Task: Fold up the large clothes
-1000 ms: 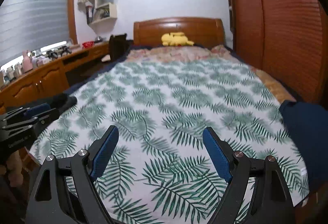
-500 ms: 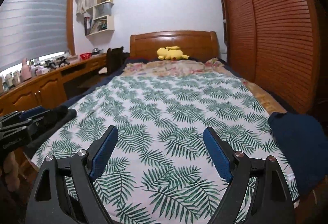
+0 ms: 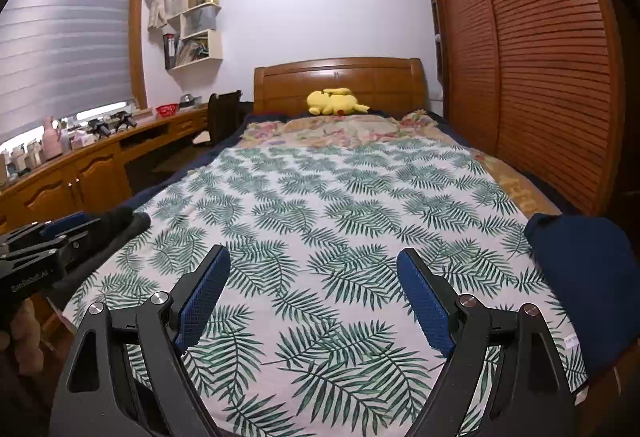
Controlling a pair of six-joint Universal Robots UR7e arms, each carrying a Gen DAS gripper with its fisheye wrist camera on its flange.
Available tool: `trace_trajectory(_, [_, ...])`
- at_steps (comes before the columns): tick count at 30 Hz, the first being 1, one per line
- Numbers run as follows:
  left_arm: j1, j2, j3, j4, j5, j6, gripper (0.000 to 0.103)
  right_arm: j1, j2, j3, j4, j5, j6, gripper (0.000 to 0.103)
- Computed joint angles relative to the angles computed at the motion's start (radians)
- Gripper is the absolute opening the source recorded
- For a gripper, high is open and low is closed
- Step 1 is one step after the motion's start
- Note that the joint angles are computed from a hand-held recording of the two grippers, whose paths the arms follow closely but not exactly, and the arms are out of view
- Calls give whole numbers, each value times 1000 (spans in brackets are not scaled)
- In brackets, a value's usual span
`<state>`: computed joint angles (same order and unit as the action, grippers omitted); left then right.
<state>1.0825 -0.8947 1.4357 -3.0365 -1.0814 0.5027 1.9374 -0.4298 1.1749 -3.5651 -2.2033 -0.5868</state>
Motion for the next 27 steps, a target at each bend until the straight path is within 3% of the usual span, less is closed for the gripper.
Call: trace_trajectory(27, [2, -5, 15, -27, 2, -1, 46, 4, -2, 5, -6, 2, -2, 88])
